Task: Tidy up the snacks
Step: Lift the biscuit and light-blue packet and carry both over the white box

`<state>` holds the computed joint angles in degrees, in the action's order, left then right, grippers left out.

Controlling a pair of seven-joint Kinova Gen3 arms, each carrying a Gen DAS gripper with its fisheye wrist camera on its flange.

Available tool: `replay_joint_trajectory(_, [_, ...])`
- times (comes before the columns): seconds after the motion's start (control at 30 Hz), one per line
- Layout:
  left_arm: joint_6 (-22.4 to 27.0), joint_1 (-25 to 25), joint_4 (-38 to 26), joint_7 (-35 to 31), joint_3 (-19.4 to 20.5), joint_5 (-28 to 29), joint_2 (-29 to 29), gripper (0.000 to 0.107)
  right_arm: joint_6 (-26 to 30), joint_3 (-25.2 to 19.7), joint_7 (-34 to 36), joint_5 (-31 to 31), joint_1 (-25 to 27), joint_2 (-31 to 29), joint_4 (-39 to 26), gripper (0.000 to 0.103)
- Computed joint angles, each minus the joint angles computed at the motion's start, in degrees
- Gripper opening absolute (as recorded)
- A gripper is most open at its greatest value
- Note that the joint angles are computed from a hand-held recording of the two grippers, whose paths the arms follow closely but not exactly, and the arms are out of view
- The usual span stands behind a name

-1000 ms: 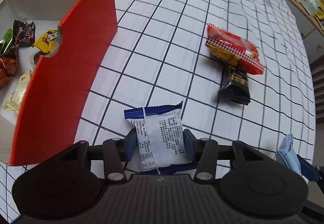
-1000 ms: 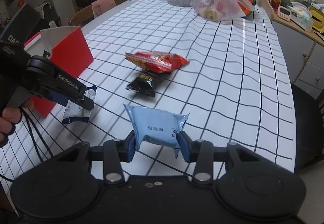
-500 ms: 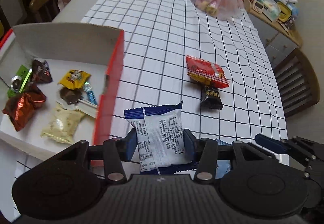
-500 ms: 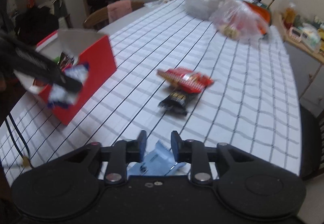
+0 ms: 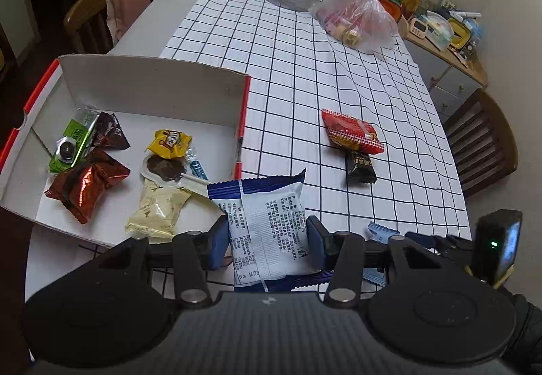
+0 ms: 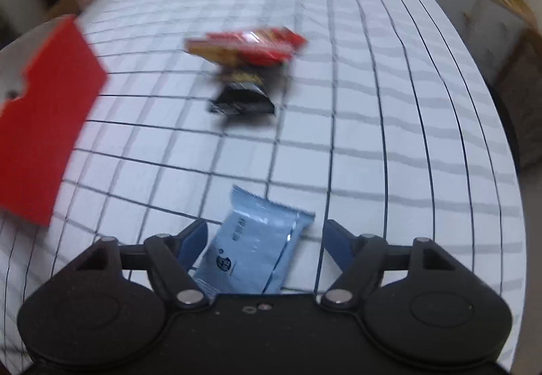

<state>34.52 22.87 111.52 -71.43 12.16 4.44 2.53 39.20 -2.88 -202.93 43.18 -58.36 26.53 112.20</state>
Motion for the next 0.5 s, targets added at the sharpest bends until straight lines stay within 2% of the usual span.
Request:
replay_joint_trajectory(0.07, [0.01, -0.67, 0.39, -1.37, -0.39, 1.1, -0.47, 0.048, -0.13, 0.29, -3.16, -0.54, -0.04, 0.72, -0.62, 0.07])
replay_joint_trajectory(0.2, [0.35, -2.08, 0.99, -4.46, -1.09, 3.07, -1.29, 0.048, 5.98, 0.31, -1.96, -2.78, -1.33, 3.38, -5.13, 0.065])
replay_joint_trajectory(0.27, [0.47, -2.66, 1.15, -5.73, -1.31, 3.9, -1.47, 0.048, 8.06, 0.13, -1.3, -3.46, -1.56, 4.0, -6.39, 0.055])
replay_joint_trajectory(0.37, [0.55, -3.6, 1.46, -8.09, -1.73, 5.54, -1.72, 0.048, 9.73, 0.1, -1.28, -3.74, -1.94, 4.49, -7.29, 0.047])
replay_joint_trajectory(0.5, [0.83, -4.96, 1.68, -11.67, -2.4, 7.72, -1.72, 0.048, 10.74, -0.15, -1.06, -3.57, -2.45, 4.41, -7.96, 0.046])
